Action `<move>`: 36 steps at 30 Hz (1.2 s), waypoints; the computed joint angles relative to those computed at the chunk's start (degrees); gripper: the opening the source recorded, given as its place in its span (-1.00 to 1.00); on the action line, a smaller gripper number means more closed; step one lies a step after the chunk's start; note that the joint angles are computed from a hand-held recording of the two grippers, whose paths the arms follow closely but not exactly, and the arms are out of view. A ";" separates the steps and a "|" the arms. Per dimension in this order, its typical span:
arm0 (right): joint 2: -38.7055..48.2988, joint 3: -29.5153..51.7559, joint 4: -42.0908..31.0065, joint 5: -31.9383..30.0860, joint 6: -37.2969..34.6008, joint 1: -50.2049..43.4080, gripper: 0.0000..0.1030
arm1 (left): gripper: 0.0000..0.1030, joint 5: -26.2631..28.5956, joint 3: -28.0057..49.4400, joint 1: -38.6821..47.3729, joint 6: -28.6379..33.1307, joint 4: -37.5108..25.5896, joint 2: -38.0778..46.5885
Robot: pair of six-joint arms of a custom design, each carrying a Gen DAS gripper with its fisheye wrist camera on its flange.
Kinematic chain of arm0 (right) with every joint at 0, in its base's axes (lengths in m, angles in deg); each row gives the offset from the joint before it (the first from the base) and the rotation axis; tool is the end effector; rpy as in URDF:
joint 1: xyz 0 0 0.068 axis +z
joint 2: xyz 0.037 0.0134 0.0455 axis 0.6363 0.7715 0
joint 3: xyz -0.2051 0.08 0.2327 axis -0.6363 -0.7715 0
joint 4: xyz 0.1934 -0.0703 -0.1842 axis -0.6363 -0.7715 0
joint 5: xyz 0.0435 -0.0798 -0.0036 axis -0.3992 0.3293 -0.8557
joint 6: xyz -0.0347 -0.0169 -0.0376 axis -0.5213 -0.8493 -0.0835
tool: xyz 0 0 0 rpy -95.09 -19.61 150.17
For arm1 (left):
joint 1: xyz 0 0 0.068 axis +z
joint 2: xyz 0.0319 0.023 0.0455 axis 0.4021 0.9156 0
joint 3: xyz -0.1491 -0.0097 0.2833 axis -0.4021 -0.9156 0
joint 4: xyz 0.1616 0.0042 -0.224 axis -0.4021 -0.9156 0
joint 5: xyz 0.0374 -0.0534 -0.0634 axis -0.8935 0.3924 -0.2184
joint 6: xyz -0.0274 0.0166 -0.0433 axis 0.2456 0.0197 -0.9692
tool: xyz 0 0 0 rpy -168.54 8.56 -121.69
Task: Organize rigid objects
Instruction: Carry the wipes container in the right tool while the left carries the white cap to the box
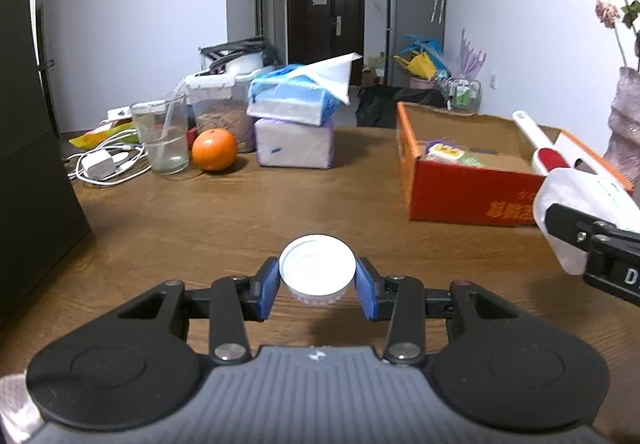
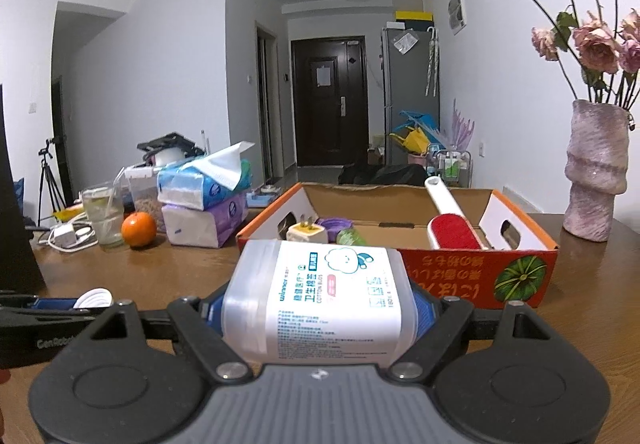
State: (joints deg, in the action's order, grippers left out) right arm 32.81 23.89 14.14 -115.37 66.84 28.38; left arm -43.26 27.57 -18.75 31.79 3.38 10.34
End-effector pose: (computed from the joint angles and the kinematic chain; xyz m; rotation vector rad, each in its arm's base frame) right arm 0.2259 -0.0238 0.1653 -0.3891 1.9153 0.3458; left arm 0.1656 -0.1146 0.1644 -0.4098 2.1090 0.2412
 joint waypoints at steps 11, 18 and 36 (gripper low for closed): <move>0.02 2.26 -0.89 -4.90 -0.12 -5.46 0.59 | -0.19 -3.35 6.80 -4.54 -1.57 -3.13 3.98; 1.30 4.44 0.14 -6.96 1.20 -8.20 0.59 | -0.19 -4.10 11.06 -4.63 1.29 -0.01 7.35; 9.02 11.29 4.21 -5.70 4.20 -8.75 0.59 | -0.19 -1.50 19.20 0.59 9.50 10.65 16.14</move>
State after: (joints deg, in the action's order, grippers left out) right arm 41.83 35.18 18.36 -121.08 71.04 19.64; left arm -44.76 46.77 -18.16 41.30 14.03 26.48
